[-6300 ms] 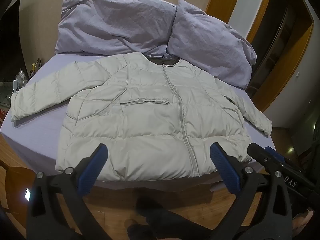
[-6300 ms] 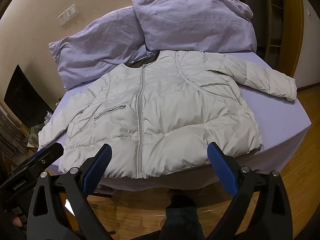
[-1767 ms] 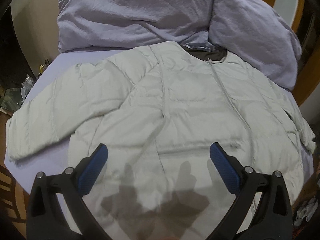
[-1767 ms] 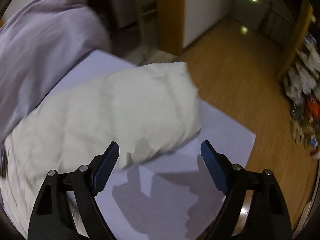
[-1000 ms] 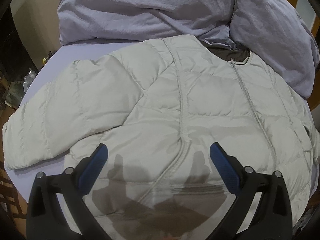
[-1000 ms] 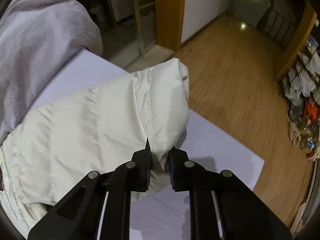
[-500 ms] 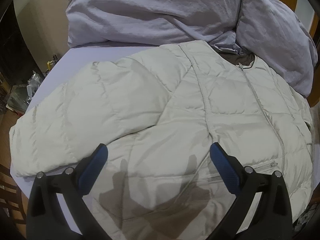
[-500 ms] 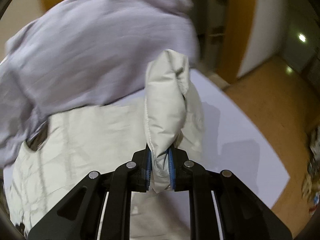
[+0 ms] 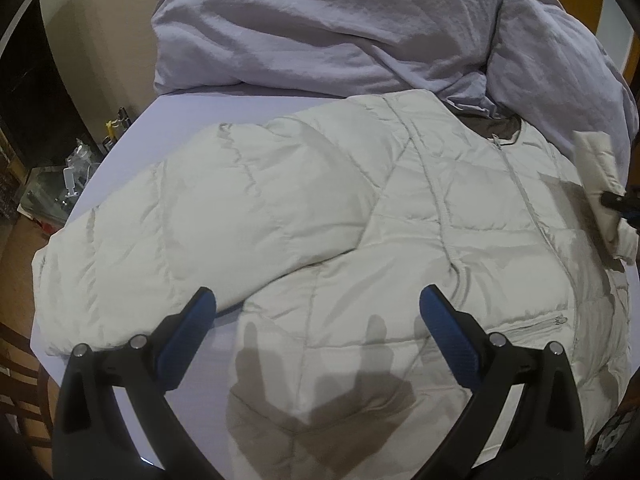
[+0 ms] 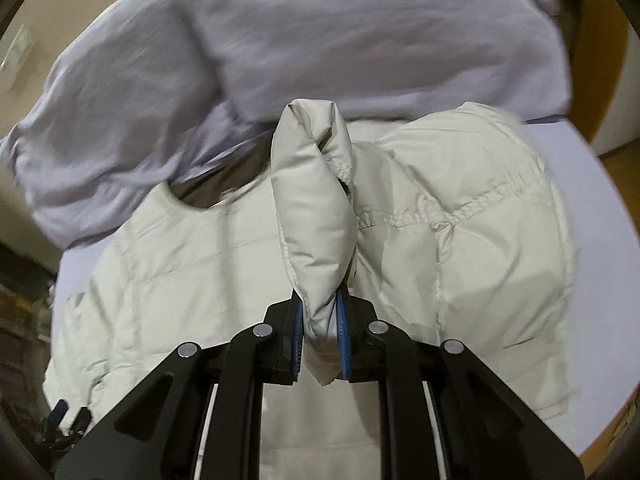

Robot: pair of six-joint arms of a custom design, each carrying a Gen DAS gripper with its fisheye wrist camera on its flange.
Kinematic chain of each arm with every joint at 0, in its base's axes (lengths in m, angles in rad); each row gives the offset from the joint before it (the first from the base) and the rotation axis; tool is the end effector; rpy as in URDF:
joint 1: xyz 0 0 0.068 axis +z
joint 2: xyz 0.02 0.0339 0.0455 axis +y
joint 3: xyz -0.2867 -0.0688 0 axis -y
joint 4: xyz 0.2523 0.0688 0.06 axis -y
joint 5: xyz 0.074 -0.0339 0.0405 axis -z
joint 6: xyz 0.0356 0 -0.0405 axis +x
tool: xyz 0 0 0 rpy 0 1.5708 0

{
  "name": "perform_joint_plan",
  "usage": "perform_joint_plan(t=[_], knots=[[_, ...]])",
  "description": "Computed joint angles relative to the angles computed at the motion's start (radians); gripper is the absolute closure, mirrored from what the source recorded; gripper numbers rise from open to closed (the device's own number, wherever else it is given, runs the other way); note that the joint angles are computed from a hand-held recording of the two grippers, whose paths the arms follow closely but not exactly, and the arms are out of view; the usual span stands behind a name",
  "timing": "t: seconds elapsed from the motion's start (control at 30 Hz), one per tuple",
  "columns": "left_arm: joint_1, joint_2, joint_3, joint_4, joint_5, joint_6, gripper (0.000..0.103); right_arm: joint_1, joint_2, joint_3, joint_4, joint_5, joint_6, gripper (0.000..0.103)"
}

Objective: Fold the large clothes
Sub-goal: 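Lay the sleeve across the jacket body and open the right gripper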

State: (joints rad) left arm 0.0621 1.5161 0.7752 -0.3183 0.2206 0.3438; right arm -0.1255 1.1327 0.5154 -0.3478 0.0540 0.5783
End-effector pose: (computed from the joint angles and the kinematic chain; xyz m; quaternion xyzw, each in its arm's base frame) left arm 0.2842 0.0099 0.1789 0.1626 0.9482 -0.0536 0.2678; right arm 0.1994 -0.0271 0.1860 0.3364 0.8929 0.0418 0.2963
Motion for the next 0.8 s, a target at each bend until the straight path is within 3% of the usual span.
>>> perform_joint_plan(t=[0.2, 0.33, 0.57, 0.67, 0.8], knots=[[0.053, 0.037, 0.044, -0.019, 0.017, 0.023, 0.002, 0.255, 0.27, 0.102, 0.144, 0.028, 0.13, 0.088], [0.087, 0.055, 0.071, -0.026, 0.032, 0.039, 0.002, 0.344, 0.415, 0.171, 0.147, 0.086, 0.164, 0.087], [0.146, 0.105, 0.128, -0.023, 0.05, 0.062, 0.002, 0.338, 0.369, 0.19, 0.128, 0.099, 0.099, 0.059], [0.165, 0.125, 0.153, -0.019, 0.046, 0.061, 0.002, 0.288, 0.323, 0.18, 0.133, 0.13, 0.1, 0.059], [0.192, 0.155, 0.189, -0.014, 0.033, 0.056, 0.002, 0.253, 0.393, 0.225, 0.096, 0.164, 0.098, 0.059]])
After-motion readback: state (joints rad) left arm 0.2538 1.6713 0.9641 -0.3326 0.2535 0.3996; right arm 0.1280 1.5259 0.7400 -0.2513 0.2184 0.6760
